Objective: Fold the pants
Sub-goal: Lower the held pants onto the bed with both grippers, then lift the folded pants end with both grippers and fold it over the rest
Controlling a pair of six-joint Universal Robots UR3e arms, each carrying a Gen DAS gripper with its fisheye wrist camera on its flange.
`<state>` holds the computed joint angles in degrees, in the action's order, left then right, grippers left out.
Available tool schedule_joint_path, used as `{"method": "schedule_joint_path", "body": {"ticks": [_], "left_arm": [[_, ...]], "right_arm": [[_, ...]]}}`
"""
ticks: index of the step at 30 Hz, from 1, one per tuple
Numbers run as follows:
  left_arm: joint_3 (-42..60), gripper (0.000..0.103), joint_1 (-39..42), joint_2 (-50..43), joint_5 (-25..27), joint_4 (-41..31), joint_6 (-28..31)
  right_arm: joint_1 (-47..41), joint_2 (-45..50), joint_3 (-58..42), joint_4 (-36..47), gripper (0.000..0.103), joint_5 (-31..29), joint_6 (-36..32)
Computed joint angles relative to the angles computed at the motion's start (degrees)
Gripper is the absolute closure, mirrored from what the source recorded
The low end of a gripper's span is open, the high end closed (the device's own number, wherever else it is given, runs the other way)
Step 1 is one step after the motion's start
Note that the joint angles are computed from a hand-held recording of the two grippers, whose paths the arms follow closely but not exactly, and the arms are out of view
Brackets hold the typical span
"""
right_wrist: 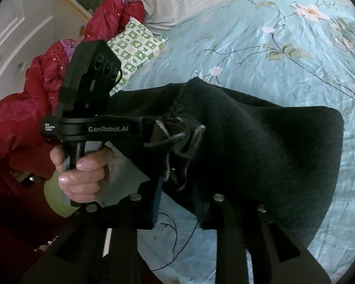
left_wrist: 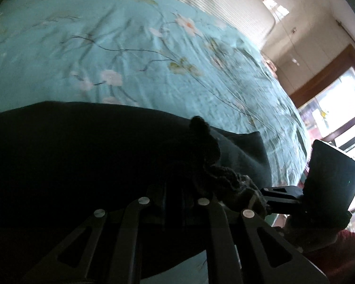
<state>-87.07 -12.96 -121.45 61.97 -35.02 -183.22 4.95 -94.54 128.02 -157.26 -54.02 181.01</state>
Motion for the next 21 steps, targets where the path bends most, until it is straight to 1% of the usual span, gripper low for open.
{"method": "schedule_joint_path", "body": {"ticks": [3, 6, 9, 11, 15, 19, 21], "left_arm": [[-4.8, 0.093, 1.1, 3.2, 0.9, 2.6, -2.0], [-9.4, 0.091, 2.3, 6.3, 2.0, 4.9, -4.1], [-16.4, 0.083, 4.7, 10.9, 2.2, 8.4, -6.7], [-20.3, 0.075, 6.2, 13.6, 2.4, 10.3, -8.3], [-29.3, 0.073, 10.6, 20.1, 2.2, 13.2, -11.7], [-37.4, 0.07, 15.5, 27.3, 3.0, 15.1, -14.4], [-40.4, 0.07, 17.7, 30.4, 3.6, 15.4, -15.1]], "right_arm": [[0.7, 0.4, -0.9, 0.4, 0.07, 0.2, 0.3], [1.2, 0.7, -2.0, 1.5, 0.07, 1.5, 0.1], [2.6, 2.0, -4.4, 2.6, 0.07, 2.2, -0.1], [3.1, 2.3, -5.5, 2.8, 0.07, 2.4, -0.3], [4.0, 4.2, -9.2, 3.4, 0.07, 3.3, -0.6], [6.1, 8.6, -15.8, 4.1, 0.069, 2.6, -0.3], [7.2, 10.9, -18.8, 4.3, 0.064, 2.0, -0.2]]}}
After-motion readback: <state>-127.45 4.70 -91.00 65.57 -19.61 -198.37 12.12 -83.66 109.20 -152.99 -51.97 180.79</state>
